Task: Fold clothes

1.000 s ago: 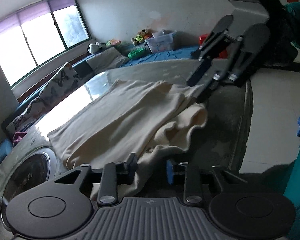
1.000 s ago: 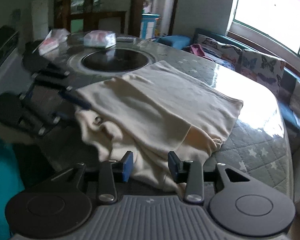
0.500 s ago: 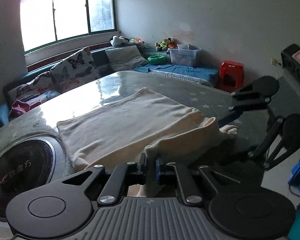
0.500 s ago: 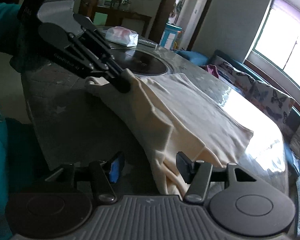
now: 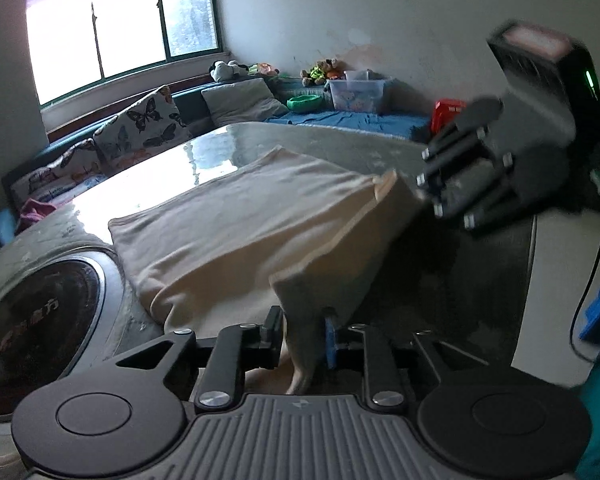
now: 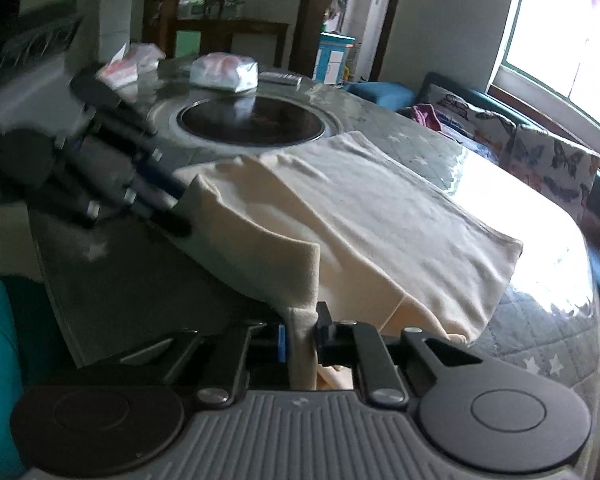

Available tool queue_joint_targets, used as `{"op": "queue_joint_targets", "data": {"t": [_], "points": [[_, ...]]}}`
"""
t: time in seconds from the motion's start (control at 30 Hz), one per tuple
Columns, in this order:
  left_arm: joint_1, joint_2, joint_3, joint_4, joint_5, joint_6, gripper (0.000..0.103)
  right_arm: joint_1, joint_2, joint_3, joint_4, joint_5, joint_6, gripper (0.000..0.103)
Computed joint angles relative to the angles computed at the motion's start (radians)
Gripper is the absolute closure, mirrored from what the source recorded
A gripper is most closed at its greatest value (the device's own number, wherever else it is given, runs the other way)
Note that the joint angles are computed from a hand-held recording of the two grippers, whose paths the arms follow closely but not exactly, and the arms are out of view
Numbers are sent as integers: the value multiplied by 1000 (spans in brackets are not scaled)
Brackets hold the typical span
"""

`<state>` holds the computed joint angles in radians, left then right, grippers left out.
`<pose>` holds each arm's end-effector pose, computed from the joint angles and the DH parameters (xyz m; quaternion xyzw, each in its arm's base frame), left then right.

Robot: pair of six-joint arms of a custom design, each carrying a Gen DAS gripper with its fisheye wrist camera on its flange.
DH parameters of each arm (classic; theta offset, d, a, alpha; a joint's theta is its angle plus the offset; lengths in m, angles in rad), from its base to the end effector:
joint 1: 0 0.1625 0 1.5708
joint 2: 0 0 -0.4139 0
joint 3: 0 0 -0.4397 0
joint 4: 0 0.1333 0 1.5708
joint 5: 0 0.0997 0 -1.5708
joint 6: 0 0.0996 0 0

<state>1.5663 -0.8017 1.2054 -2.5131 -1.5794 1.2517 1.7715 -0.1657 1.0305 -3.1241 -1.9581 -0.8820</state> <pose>0.1287 -0.8295 0.2528 0.5673 0.7793 -0.2184 0.1520 0.2590 -0.7934 -0.1117 0.4203 -0.8251 0.2516 0.2814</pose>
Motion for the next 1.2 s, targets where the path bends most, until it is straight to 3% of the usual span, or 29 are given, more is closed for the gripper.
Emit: {"op": "queue_joint_targets", "data": {"t": [0.1,0.3,0.33,0.37,0.47,0.83,1.0,1.2], "points": [[8,-9,23,-34,9,40,70,1,-11,0,9,17,55,92],[21,-13,52,-105,1,155,73,4,-8,-20,6,20,78,92],[22,-11,47,-99,0,152,78,6,-2,-25,3,16,74,92],[23,-9,42,-93,-1,150,90,7,3,-29,-2,7,70,92],[24,-10,26,-71,-11,113,97,9,11,-29,-9,-6,71,93],[25,-128,84,7,-74,44,98,47,-86,150,-74,28,77,94],[28,-214,153,56,-74,10,98,78,-157,270,-62,41,128,94],[20,-211,142,53,-66,-21,98,93,-160,284,-68,20,137,95]]}}
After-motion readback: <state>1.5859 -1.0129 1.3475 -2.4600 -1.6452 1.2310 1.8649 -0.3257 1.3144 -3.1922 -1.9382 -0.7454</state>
